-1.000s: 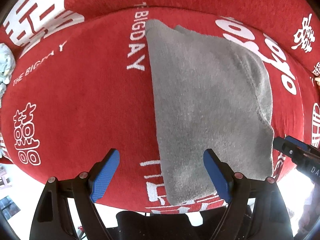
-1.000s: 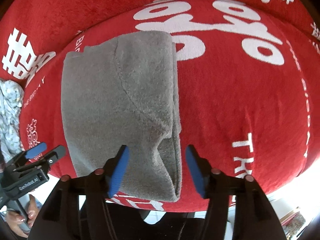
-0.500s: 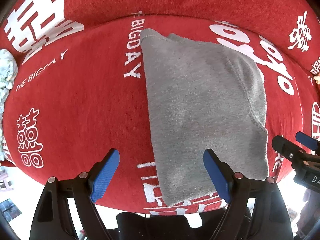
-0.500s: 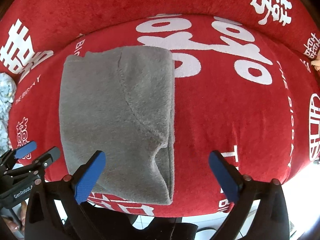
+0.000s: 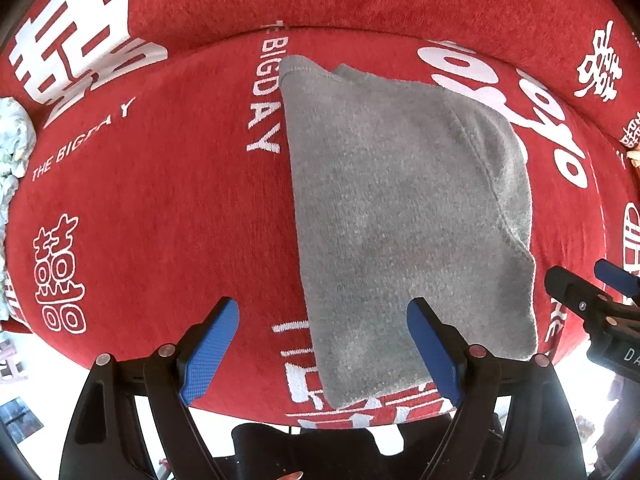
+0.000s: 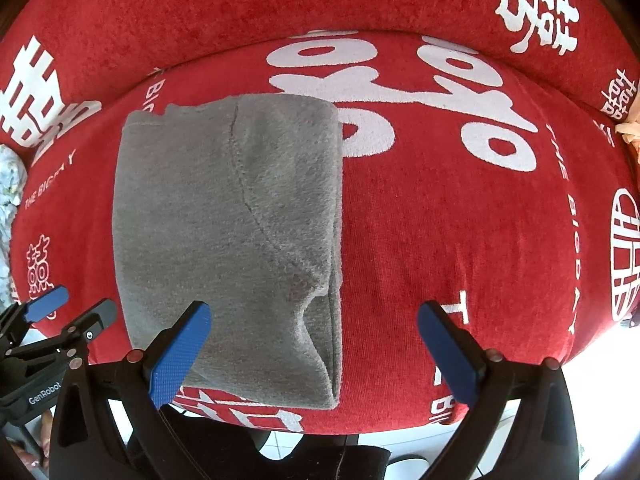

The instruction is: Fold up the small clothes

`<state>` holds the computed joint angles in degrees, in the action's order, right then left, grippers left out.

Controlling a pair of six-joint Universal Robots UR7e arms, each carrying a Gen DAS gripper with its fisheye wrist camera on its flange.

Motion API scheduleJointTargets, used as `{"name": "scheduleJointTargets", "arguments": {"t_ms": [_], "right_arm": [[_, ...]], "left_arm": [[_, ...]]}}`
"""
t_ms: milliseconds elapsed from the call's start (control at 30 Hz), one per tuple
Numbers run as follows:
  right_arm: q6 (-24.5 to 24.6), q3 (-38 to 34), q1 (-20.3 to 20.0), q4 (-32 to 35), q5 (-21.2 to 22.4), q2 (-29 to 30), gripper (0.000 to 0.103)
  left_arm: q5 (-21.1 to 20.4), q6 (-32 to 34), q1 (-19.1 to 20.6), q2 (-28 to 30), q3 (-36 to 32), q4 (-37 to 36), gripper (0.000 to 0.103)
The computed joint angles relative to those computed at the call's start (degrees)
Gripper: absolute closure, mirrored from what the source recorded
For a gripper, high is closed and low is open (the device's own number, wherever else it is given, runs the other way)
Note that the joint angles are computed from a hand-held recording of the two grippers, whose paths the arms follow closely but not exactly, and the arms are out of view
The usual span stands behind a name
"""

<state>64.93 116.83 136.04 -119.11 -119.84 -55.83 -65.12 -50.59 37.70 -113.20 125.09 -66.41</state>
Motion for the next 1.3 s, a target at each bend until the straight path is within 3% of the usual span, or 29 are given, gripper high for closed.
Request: {"name": "scheduleJointTargets", "arguments": {"t_ms": [1300], "right_arm": [[0.1, -0.5, 0.6, -0.4, 0.2, 1.0, 0.000]], "left_arm": [[0.4, -1.5, -1.0, -0.9, -0.1, 2.2, 0.016]]}}
